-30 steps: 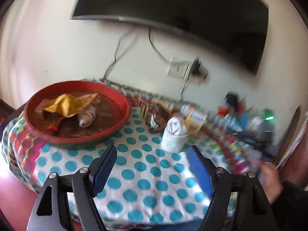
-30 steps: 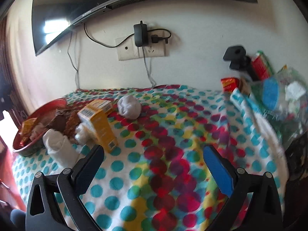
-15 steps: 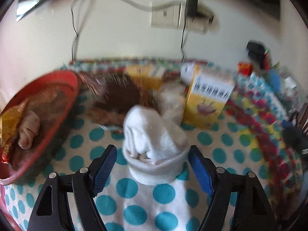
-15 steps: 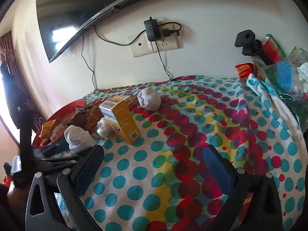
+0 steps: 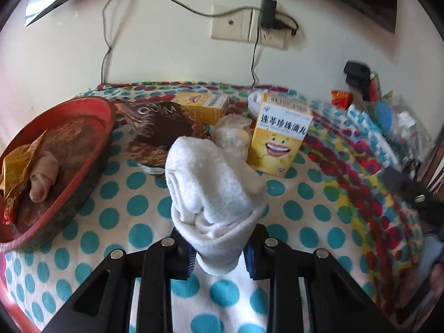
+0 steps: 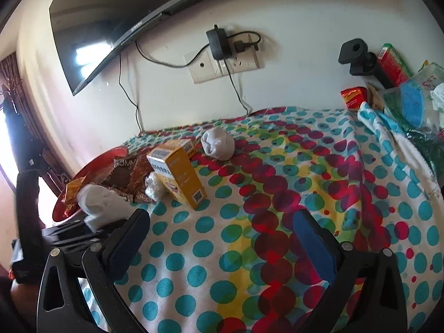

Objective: Organize objects
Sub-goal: 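Place the white rolled towel into the red tray and release it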

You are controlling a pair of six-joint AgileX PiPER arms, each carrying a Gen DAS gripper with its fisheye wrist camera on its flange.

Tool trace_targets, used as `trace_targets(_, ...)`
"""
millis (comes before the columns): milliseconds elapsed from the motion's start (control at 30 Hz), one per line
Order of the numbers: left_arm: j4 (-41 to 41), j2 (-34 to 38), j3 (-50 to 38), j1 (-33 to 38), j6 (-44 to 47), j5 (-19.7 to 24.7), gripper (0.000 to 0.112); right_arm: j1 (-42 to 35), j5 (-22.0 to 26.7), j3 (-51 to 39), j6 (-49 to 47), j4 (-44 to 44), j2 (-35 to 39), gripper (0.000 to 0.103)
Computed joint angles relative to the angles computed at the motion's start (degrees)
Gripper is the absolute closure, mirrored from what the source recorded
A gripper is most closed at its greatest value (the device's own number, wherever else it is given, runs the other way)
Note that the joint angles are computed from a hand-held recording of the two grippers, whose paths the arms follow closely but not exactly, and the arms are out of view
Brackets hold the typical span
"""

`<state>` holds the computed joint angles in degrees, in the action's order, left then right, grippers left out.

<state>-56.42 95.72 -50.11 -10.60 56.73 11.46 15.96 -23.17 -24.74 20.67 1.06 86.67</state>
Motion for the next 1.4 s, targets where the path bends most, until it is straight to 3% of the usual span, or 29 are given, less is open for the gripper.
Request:
trace_targets(67,-4.2,-2.6,1.8,1.3,4.1,0.8,0.085,-0.4,0.3,-0.4,2.5,-2.6,0.9,0.0)
trace_targets(267,0.8,-7.2,3.6,7.6,1.3,3.3,0.085,-0.1,-0.1,-0.1,2.7,-2.8,1.0,0.0)
trace_targets(367,6.6,-7.5,2.7,12.0,-2.1,4.4,0.085,0.7,0.0,-0.3,-0.4,0.0,1.1,0.0)
trace_targets(733,11.2,-5.2,-4.9,32.0,1.9,9.8,0.085,-0.4,0.4,-0.7,3.5,-4.2,1.8,0.0)
trace_targets(1033,22.9,4.1,-20.8,41.3,-11.6,14.9,0.085,-0.3,0.6,-0.9,4.0,-4.6,2.8,0.0)
trace_targets(1400,45.5,17.9,-43.3,38.0,-36.5,22.6,0.084,0.9,0.9,-1.7,1.4,-2.0,4.2,0.0)
